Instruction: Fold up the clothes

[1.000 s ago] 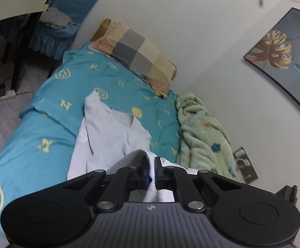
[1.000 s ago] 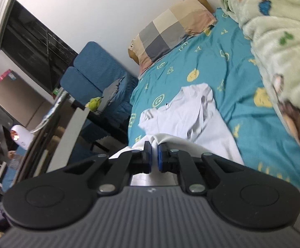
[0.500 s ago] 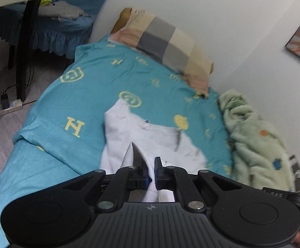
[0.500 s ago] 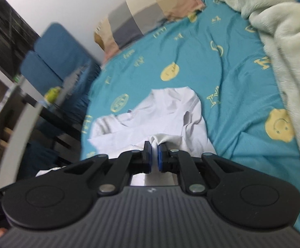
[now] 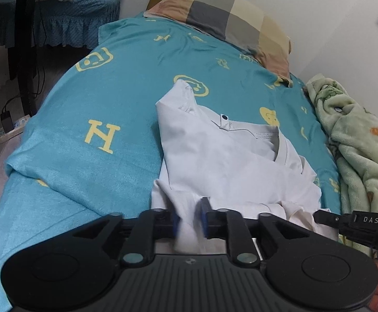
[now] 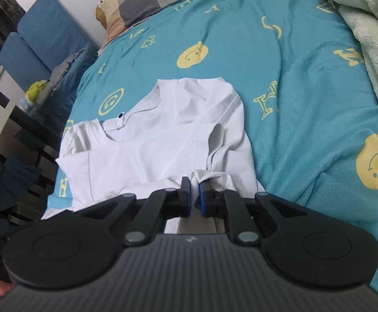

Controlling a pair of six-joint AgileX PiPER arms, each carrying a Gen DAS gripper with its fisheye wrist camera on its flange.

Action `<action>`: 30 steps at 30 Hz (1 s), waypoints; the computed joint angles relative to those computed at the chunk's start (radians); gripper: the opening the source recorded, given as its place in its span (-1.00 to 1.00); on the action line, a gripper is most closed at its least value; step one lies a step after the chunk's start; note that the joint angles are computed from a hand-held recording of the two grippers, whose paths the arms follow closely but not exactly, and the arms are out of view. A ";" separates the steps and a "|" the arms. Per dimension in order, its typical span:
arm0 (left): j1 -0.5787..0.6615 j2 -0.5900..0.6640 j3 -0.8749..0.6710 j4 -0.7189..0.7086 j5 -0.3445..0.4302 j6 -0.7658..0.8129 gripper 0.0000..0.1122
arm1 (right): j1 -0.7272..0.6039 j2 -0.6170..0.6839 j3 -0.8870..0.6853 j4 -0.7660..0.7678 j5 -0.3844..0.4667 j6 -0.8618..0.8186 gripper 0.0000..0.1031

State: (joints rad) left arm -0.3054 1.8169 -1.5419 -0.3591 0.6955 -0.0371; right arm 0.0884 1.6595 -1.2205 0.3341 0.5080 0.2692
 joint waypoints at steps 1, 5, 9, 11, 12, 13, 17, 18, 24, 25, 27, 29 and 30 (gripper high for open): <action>-0.001 -0.024 0.016 0.006 -0.003 -0.001 -0.17 | -0.004 -0.009 0.002 0.013 0.007 -0.011 -0.74; 0.038 -0.170 0.132 -0.121 0.019 0.007 0.30 | -0.020 -0.106 0.055 0.032 0.012 -0.010 -0.20; 0.052 -0.328 0.248 -0.172 0.080 -0.080 0.40 | -0.057 -0.266 0.162 0.107 0.034 -0.032 0.25; 0.049 -0.402 0.300 -0.188 0.123 -0.135 0.43 | -0.082 -0.342 0.208 0.142 0.085 -0.016 0.25; 0.047 -0.436 0.326 -0.196 0.146 -0.166 0.43 | -0.096 -0.378 0.232 0.157 0.111 -0.005 0.25; 0.047 -0.473 0.358 -0.210 0.166 -0.187 0.44 | -0.110 -0.413 0.255 0.172 0.138 0.008 0.25; 0.080 -0.621 0.525 -0.314 0.230 -0.225 0.58 | -0.207 -0.556 0.394 0.339 0.224 -0.020 0.25; 0.089 -0.645 0.567 -0.337 0.239 -0.230 0.59 | -0.237 -0.591 0.434 0.390 0.249 -0.028 0.25; 0.101 -0.642 0.715 -0.439 0.208 -0.224 0.55 | -0.275 -0.649 0.579 0.543 0.335 0.015 0.25; 0.100 -0.627 0.725 -0.466 0.189 -0.202 0.54 | -0.262 -0.635 0.584 0.557 0.338 0.011 0.25; 0.093 -0.601 0.744 -0.508 0.140 -0.173 0.47 | -0.232 -0.601 0.595 0.569 0.320 0.020 0.25; 0.099 -0.588 0.774 -0.563 0.101 -0.139 0.41 | -0.200 -0.561 0.602 0.566 0.296 0.044 0.25; 0.103 -0.582 0.790 -0.593 0.083 -0.120 0.33 | -0.183 -0.539 0.603 0.556 0.282 0.065 0.25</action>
